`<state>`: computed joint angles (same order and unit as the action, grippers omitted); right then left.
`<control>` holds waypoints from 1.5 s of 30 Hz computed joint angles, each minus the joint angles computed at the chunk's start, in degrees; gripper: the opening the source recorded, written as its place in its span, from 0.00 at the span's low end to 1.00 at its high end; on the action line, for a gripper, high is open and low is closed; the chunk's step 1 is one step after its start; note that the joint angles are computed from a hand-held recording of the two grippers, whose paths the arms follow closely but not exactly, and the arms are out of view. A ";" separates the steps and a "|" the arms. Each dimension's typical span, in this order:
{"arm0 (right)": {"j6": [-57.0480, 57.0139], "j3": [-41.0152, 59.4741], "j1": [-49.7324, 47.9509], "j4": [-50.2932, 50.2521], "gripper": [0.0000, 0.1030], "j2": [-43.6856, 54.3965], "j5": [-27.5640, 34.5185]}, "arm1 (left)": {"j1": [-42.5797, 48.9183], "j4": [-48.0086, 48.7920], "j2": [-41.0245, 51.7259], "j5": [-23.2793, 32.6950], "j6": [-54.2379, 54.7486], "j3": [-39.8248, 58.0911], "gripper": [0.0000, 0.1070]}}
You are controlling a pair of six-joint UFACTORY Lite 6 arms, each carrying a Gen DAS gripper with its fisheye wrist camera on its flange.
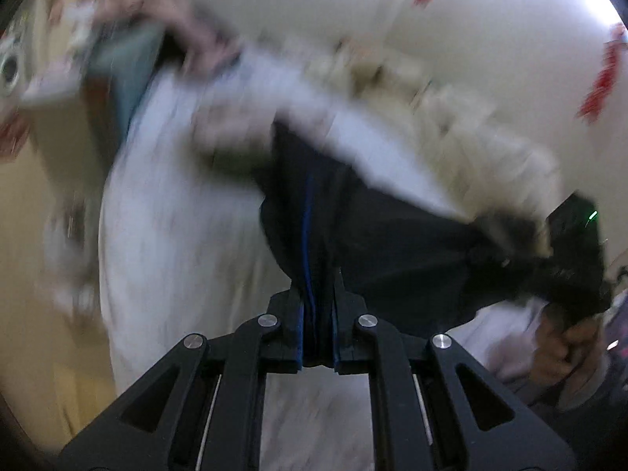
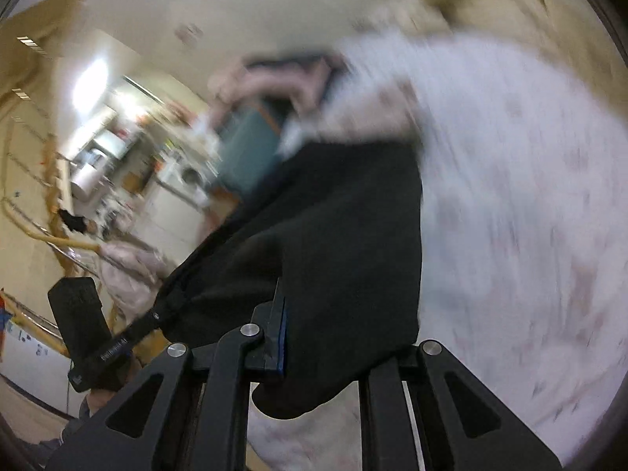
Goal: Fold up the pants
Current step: 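Lay the folded shorts flat and open both grippers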
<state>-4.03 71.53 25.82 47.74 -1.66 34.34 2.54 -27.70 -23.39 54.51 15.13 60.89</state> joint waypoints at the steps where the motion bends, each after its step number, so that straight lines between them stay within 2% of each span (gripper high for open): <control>1: -1.94 -5.54 0.49 1.98 0.17 1.14 -0.12 | -1.42 2.78 -0.46 -1.61 -2.74 -5.62 0.08; 3: -0.47 -11.18 1.86 0.90 0.21 3.04 -0.70 | -2.78 6.14 0.23 -4.26 -7.80 -14.70 0.08; 6: 9.81 -15.45 6.16 -10.75 0.25 6.76 0.82 | -8.09 16.28 4.46 -4.29 -17.43 -19.27 0.12; 8: 12.12 -17.83 8.39 -15.20 0.25 7.11 2.79 | -11.79 22.83 6.88 -1.87 -21.50 -19.62 0.12; 11: 16.51 -22.58 8.29 -19.05 0.25 3.26 4.78 | -11.75 27.30 3.71 0.09 -24.44 -19.75 0.23; 13: 22.23 -24.92 6.39 -23.99 0.25 -2.08 4.36 | -10.45 28.18 0.85 0.49 -25.41 -17.83 0.26; 15: 26.36 -26.78 4.72 -28.26 0.25 -6.81 1.69 | -11.49 30.95 -1.95 -1.39 -28.46 -15.61 0.26; 18: 19.44 -26.56 1.12 -22.24 0.25 -10.18 -2.81 | -17.27 35.50 -1.10 -5.83 -33.67 -11.82 0.27; 21: 9.33 -21.05 2.32 -15.74 0.25 -2.60 -4.02 | -20.63 30.72 7.73 -9.52 -28.59 -9.35 0.27; 23: 7.09 -17.45 4.46 -15.26 0.25 4.43 -3.58 | -21.93 34.79 13.14 -12.31 -34.68 -9.04 0.27; 25: 10.80 -12.88 7.45 -20.13 0.25 12.34 -1.76 | -22.60 40.22 15.93 -14.80 -38.99 -10.86 0.26; 27: 12.73 -11.50 9.08 -22.35 0.25 15.81 0.35 | -21.66 36.28 19.16 -15.90 -33.97 -13.14 0.27; 29: 14.42 -12.28 9.95 -24.25 0.23 17.01 0.53 | -20.71 34.88 21.97 -14.72 -32.31 -13.60 0.27; 31: 14.77 -14.22 9.54 -25.26 0.23 14.78 0.25 | -20.24 35.42 20.39 -16.17 -32.50 -15.58 0.28; 33: 15.46 -16.30 8.81 -25.45 0.23 12.17 -0.12 | -21.20 37.84 19.71 -15.18 -34.41 -15.47 0.28; 35: 14.10 -18.52 7.05 -22.90 0.25 8.94 -1.03 | -20.14 36.22 15.93 -15.81 -34.13 -16.55 0.28; 38: 15.30 -18.92 6.59 -24.85 0.25 5.36 -2.48 | -18.17 31.94 11.39 -16.78 -31.32 -17.31 0.28; 43: 19.76 -22.01 8.46 -26.68 0.25 -3.33 -3.99 | -19.67 36.61 4.34 -16.42 -37.20 -17.64 0.29; 45: 21.09 -22.55 8.77 -27.62 0.25 -5.70 -4.29 | -19.17 36.78 4.51 -16.28 -37.70 -16.19 0.29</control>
<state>17.06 48.98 34.59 20.12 -7.36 30.05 -16.64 9.08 -18.88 38.23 -22.57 44.69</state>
